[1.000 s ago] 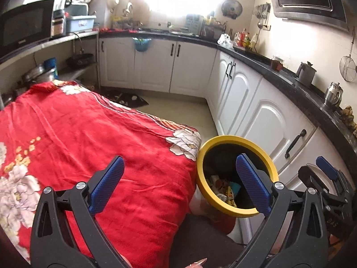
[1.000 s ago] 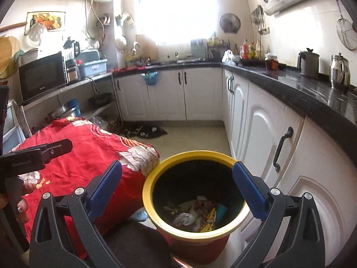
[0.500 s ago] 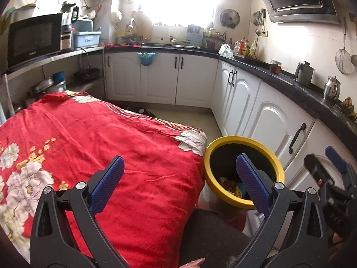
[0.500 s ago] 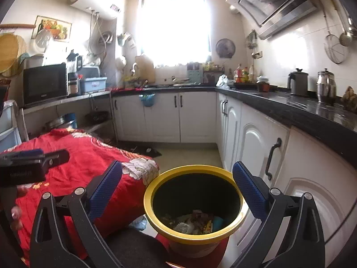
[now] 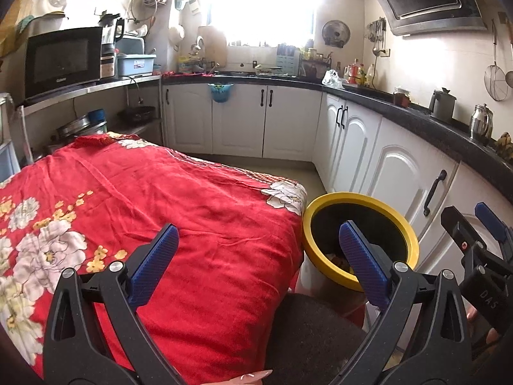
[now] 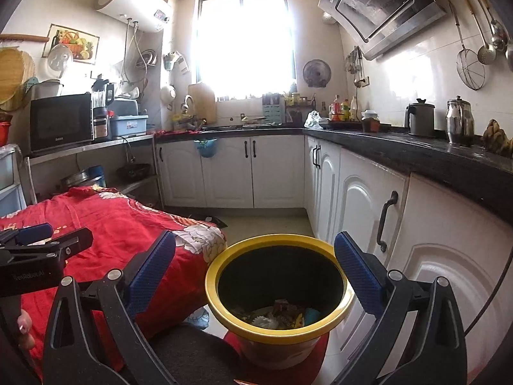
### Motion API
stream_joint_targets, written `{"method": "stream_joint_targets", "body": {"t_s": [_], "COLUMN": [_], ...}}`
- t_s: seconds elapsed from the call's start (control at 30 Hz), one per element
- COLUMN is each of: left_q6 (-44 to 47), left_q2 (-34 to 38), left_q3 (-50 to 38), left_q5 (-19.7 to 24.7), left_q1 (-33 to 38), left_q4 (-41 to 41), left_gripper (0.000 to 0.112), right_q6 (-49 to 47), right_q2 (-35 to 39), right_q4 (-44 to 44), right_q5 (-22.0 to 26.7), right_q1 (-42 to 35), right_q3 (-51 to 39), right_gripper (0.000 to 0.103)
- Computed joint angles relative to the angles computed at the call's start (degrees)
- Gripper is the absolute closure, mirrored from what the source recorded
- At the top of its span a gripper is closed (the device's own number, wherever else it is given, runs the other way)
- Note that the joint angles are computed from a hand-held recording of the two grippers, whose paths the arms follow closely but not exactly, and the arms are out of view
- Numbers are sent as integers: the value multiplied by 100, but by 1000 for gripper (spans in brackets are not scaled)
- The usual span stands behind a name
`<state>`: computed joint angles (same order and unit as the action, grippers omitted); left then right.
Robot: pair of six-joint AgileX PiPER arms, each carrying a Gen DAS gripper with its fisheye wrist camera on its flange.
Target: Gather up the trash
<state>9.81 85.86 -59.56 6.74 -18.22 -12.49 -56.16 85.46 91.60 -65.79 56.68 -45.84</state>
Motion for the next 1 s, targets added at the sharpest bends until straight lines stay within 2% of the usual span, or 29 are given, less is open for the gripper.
{"method": "stream_joint_targets", "body": {"t_s": [0.37,0.53,0.63,1.0], "left_q6": [-754,-627,-885,-595], "left_q2": [-83,-83,-83,-77], "left_q3": [103,95,72,73], "left_q5": [-155,-146,-122,-141], "left_q1": [-38,-21,-28,-16], "left_q4": [724,593,844,555], "left_gripper": [20,20,20,20], "right_q6": [47,39,34,45], "right_q2": [8,17,2,8], "right_q4": [-59,-37,-52,-51], "right_q5": [19,18,68,64], "right_q1": [6,9,-20,-15], "right_q3": [37,21,29,33], "right_gripper": [7,7,7,7]}}
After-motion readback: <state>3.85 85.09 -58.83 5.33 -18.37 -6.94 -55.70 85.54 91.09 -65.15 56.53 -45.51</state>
